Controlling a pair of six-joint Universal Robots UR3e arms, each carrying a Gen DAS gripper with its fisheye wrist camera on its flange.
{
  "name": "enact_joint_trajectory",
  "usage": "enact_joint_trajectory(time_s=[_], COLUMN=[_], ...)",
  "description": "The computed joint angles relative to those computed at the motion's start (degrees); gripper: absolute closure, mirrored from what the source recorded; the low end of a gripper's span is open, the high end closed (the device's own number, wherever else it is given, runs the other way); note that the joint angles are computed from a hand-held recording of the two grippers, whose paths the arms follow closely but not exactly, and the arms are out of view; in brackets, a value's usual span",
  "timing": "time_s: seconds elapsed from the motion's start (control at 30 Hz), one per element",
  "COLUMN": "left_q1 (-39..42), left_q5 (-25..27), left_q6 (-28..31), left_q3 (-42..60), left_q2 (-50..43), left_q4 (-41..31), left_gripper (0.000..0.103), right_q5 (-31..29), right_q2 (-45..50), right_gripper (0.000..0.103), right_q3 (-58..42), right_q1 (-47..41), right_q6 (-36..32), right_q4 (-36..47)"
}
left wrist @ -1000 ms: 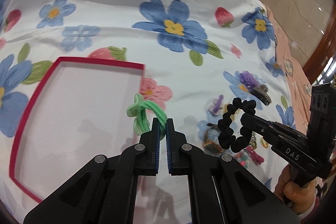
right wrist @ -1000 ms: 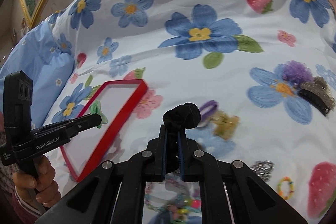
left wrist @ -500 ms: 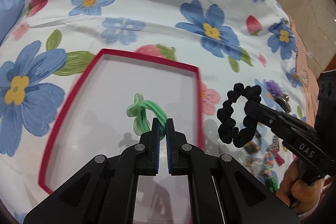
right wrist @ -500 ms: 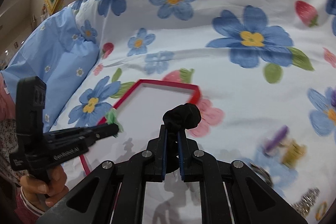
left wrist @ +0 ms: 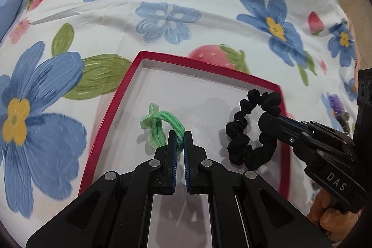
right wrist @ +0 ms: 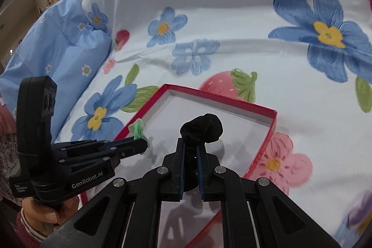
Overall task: Organize jewelry
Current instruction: 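Carry both items into the red box lid and open both tools to release, then move both open tools back over the jewelry pile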
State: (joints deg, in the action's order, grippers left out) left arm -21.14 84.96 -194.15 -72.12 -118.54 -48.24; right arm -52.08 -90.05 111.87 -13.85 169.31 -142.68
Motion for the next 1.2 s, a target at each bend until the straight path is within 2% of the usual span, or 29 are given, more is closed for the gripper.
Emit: enact_joint_trajectory(time_s=[0.13,0.37,0.47,0.53,0.6,0.63,0.7,0.77,0.87,0.97,1.1,1.13,1.2], left_q1=[-0.4,-0.9,-0.9,-1.1,-0.9,-0.9,-0.9,-0.9,-1.4,-1.6,-2.6,-2.8,-3.6], left_q5=[1.3,2.3,2.6,3.2,3.2,3.4,3.6,3.7,4.4,3.8,3.5,3.3,3.1], left_q6=[0.8,0.9,0.8,0.4,0.0,-0.4,-0.8,-1.4,-3.0,-4.6,-7.6,-8.5,-9.8], left_q3=[4.7,7.0,7.1,7.2,5.8,5.8,4.6,3.1,0.5,-3.5,-8.1,-9.1,-9.7], left_q2=[-3.8,-6.1,-6.1,-6.0,-4.9,-4.8,-3.8,-2.5,0.0,3.5,8.0,8.8,9.8], left_q4=[-2.6,-4.4,-4.6,-4.6,-3.8,-3.8,-3.5,-3.0,-2.0,0.1,3.0,3.8,4.4], left_gripper=[0.098,0.097,0.091,0.08,0.073,0.072,0.071,0.069,0.06,0.06,0.05,0.049,0.049], right_q5=[-2.4,-4.7,-5.0,-4.8,-4.5,-4.3,-4.0,-3.1,-1.4,1.2,3.5,4.2,5.8], right_q2=[3.8,5.4,5.3,5.0,5.2,4.6,4.2,2.8,-0.1,-4.4,-11.8,-13.6,-18.0], right_gripper=[0.094,0.09,0.088,0.078,0.068,0.064,0.062,0.062,0.062,0.061,0.051,0.046,0.044], right_q3=[-3.2,-4.1,-4.5,-4.4,-4.6,-4.1,-4.0,-3.1,-1.1,1.9,6.3,7.2,9.1], right_q1=[1.6,1.8,1.9,1.7,1.7,1.4,1.0,0.1,-1.6,-4.1,-8.0,-9.1,-12.1], right_q6=[-0.8,-1.7,-2.0,-1.7,-1.4,-1.3,-0.9,-1.0,-1.5,-3.1,-6.5,-7.4,-9.8], right_q4=[1.3,2.1,2.6,2.6,2.4,2.2,2.0,2.2,2.9,4.5,8.6,10.2,14.2])
